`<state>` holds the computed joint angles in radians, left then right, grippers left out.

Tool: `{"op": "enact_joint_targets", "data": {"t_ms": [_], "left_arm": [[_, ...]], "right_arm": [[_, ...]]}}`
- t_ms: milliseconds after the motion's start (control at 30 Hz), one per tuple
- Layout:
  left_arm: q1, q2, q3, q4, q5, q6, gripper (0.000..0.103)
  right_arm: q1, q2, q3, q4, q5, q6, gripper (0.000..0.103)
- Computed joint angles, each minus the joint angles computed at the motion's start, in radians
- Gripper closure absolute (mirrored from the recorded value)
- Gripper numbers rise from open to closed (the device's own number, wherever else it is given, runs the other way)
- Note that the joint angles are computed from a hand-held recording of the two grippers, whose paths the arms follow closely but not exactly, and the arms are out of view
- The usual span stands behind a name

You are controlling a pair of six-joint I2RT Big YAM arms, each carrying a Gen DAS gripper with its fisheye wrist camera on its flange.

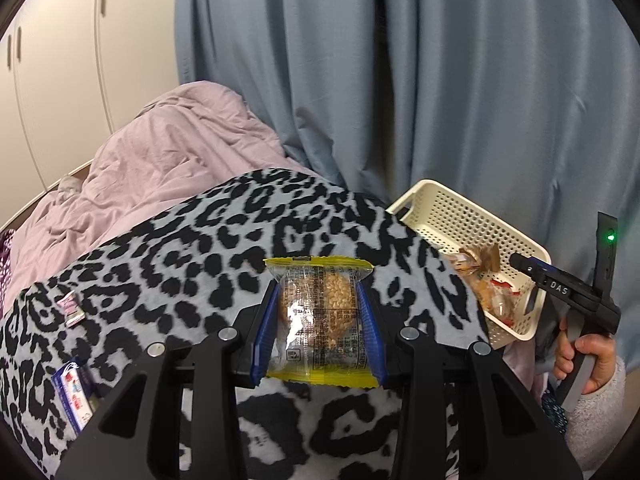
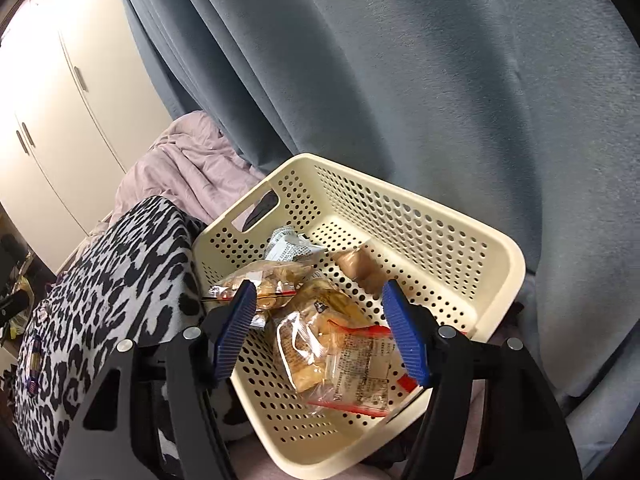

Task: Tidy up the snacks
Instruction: 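Lower the yellow-edged cookie packet into the basket and open the left tool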

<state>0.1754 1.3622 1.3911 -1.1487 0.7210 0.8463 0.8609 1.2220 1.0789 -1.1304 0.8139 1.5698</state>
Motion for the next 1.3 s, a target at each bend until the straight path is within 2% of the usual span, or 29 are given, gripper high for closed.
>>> {"op": "enact_joint_targets", "data": {"t_ms": [333, 633, 1067, 1300], "left_arm": [[-0.09, -0.047, -0.049, -0.026, -0.01, 0.024, 0.065], [-0.231, -0.084, -0.117, -0.05, -0.031, 0.031, 0.065], [-0.434, -0.062, -0.162, -0.043, -0.058, -0.022, 0.064], [-0.474, -0.044, -0.151, -0.013, -0.027, -0.059, 0.064]], "right_arm": [[0.019, -0.032, -0.035, -0.024, 0.027, 0.055, 0.036], [0.048, -0.047, -0.036, -0.084, 0.085, 0.11, 0.036], [0.065, -0.083, -0.073, -0.086, 0.101, 0.155, 0.036], [0.063, -0.088, -0.08, -0.082, 0.104, 0.162, 0.036]]}}
